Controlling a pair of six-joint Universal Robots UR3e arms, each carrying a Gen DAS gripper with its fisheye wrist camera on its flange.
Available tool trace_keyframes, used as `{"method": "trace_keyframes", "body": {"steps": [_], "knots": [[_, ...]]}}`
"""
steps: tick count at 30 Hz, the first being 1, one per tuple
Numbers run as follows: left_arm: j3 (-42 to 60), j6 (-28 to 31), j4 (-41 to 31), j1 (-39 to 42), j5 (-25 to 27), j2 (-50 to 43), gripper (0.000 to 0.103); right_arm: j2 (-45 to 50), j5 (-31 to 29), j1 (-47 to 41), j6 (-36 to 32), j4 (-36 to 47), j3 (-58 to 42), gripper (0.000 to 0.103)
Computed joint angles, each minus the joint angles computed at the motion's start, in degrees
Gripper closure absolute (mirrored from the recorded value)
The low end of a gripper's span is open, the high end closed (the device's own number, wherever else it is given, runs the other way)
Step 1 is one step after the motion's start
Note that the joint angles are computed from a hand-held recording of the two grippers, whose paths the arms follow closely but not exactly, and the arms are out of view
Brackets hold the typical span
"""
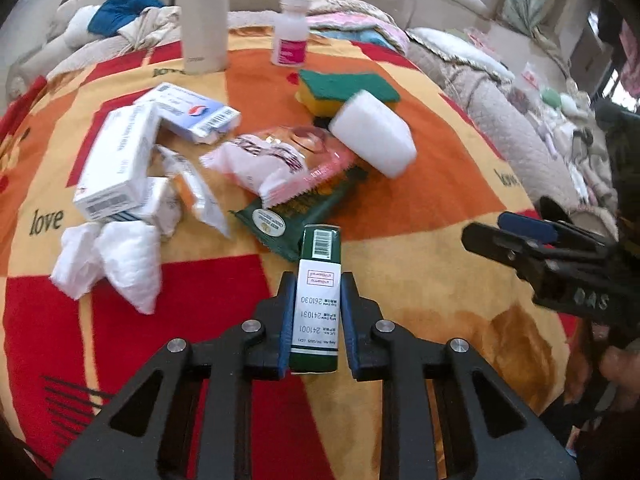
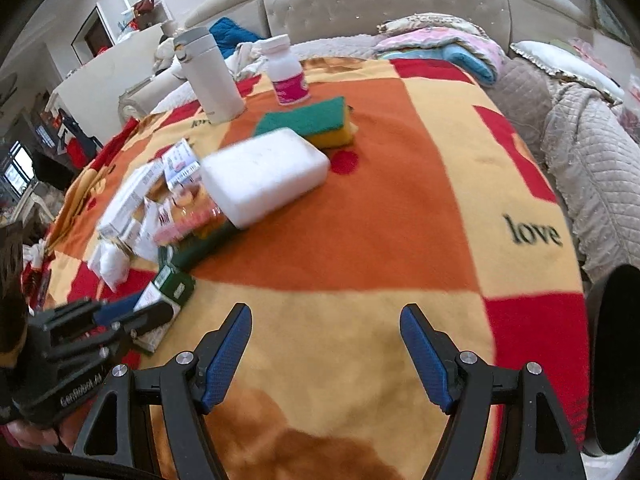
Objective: Collect trash
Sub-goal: 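Grasp the green-and-white medicine box with the left tool while the right tool grasps the white foam block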
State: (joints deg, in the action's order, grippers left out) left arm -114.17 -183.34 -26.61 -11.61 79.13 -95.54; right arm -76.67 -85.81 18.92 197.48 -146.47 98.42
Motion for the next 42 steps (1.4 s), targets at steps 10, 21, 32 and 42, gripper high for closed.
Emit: {"method": "trace_keyframes", "body": {"steps": [10, 21, 32, 42], "knots": [[-3.1, -0.9, 1.4, 3.2, -0.2, 3.5, 0.085, 17.4, 6.5, -1.2, 8.1, 11.1, -28.1, 0.020], [-4.2, -1.9, 1.8, 3.7, -1.1, 4.2, 0.085, 26.9, 5.3, 0.7, 8.1, 14.0, -40.1, 0.027], [-2.8, -4.5, 0.5, 1.0, -2.0, 4.9, 0.085, 7.6, 3.3, -0.5, -6.7, 13.7, -17.1, 0.029], [-1.4, -7.0, -0.1, -2.0, -0.2, 1.4, 0.085, -1.0, 7.1, -2.1, -8.3, 13.4, -2.6, 0.020]]}}
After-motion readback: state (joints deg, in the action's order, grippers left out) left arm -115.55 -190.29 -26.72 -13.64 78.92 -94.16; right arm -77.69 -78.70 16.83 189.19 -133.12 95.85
